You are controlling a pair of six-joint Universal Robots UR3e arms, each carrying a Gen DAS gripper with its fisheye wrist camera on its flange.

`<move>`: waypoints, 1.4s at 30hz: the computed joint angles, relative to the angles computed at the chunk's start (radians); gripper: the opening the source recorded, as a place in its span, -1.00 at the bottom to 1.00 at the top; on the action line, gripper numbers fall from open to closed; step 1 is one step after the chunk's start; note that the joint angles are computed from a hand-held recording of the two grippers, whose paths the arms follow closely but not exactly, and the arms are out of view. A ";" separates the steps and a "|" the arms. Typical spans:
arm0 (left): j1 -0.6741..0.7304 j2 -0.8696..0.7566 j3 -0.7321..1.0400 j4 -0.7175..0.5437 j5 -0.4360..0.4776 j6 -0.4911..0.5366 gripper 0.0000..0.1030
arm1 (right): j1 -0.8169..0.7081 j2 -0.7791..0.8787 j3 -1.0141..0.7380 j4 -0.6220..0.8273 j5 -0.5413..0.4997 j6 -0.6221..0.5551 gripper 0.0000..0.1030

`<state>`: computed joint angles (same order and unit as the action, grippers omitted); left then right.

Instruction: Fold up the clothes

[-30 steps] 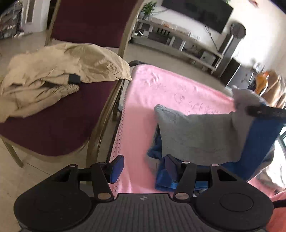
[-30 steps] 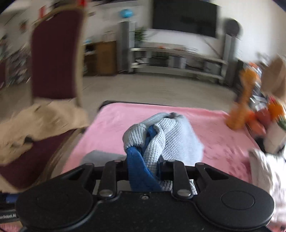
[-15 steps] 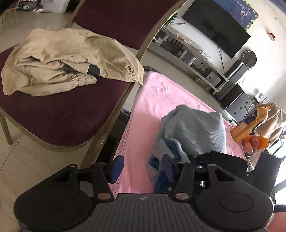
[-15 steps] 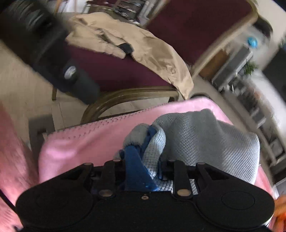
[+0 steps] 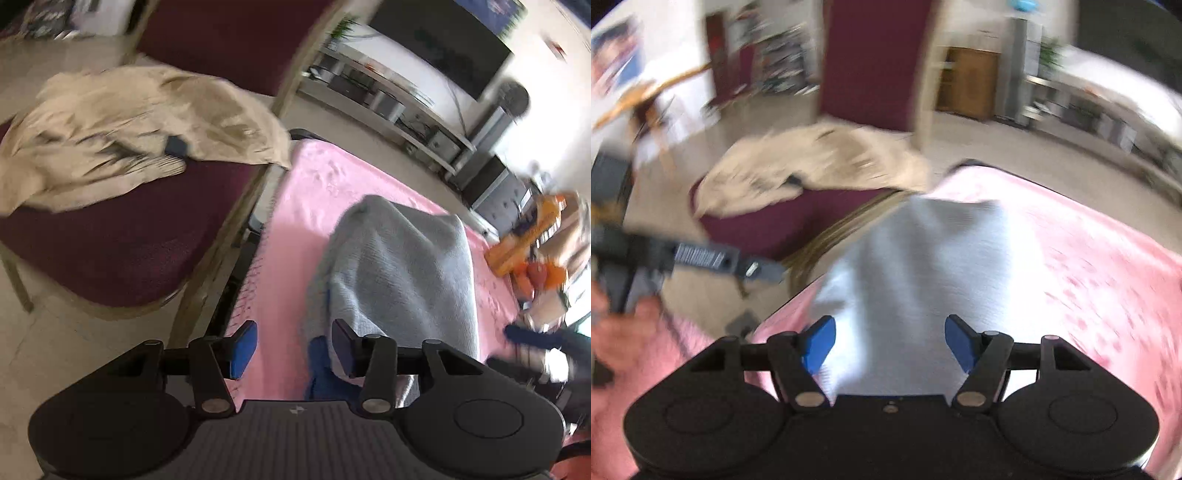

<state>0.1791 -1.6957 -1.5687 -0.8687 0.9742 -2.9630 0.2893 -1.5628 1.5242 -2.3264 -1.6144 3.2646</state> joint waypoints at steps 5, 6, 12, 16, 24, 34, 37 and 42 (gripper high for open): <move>-0.137 -0.045 0.046 0.095 0.075 0.113 -0.40 | -0.070 0.021 -0.014 -0.033 -0.034 0.109 -0.35; -0.160 -0.063 0.063 0.098 0.089 0.131 -0.41 | -0.076 0.046 -0.028 -0.054 -0.034 0.121 -0.35; -0.259 -0.157 0.147 0.073 0.193 0.222 -0.48 | -0.039 0.314 -0.255 -0.133 -0.134 0.064 -0.35; -0.328 -0.254 0.281 -0.043 0.343 0.217 -0.43 | -0.051 0.494 -0.448 0.004 -0.248 0.079 -0.45; -0.384 -0.361 0.373 0.026 0.398 0.216 -0.38 | -0.055 0.664 -0.537 -0.038 -0.379 0.043 -0.52; -0.207 -0.139 0.073 0.193 0.083 0.133 -0.38 | -0.099 0.450 -0.322 -0.125 -0.257 0.059 -0.31; -0.168 -0.101 0.006 0.319 0.016 0.068 -0.36 | -0.138 0.310 -0.191 -0.152 -0.204 0.076 -0.28; -0.254 -0.257 0.237 0.324 0.147 -0.035 -0.40 | -0.231 0.208 -0.149 -0.067 -0.065 0.188 -0.52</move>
<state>-0.0747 -1.9531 -1.3318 -0.5449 1.1211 -2.9977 0.0581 -1.3548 1.3753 -2.3937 -1.6797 3.4521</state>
